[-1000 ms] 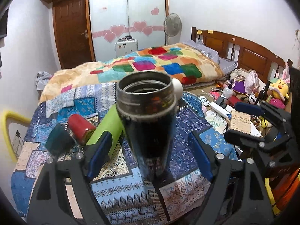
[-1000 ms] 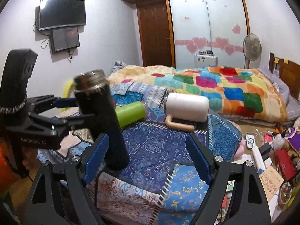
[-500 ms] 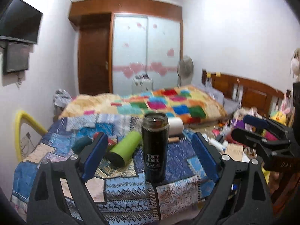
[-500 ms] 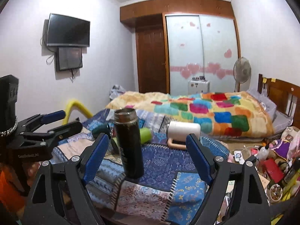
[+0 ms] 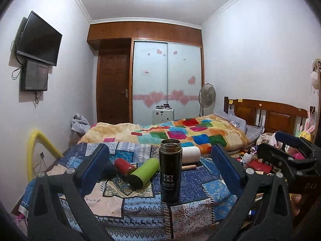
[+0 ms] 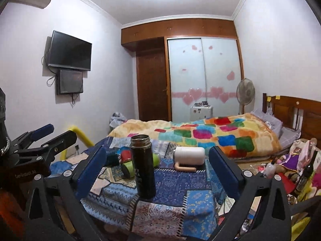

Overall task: Flip cup upright
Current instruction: 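Open the right gripper and pull it back from the thermos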

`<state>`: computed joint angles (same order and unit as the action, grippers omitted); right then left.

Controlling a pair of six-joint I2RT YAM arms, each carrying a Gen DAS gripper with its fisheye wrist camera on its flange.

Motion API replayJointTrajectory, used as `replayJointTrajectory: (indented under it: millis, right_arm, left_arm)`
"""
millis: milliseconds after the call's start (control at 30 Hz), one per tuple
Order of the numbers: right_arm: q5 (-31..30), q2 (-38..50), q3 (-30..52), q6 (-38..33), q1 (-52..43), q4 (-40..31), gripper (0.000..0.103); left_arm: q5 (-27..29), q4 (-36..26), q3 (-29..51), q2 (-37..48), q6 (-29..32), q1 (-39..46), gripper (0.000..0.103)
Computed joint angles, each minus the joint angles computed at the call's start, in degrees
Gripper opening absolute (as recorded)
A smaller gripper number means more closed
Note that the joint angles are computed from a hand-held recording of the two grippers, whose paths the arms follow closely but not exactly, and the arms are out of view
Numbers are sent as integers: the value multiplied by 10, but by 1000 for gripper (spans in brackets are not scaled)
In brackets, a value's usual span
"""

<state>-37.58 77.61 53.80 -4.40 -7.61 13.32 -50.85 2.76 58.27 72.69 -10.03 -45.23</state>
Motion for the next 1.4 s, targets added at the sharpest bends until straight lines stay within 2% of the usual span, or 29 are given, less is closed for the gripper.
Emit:
replayJointTrajectory:
  millis: [400,1400]
  right_arm:
    - [25,-18,-23,-7,3,17,103]
    - [38,-30,-30,-7,7,15,103]
  left_arm:
    - [-32,14,-19,0,-3,-18,103]
    - [-22,13,-26,-5,-15,-9,103]
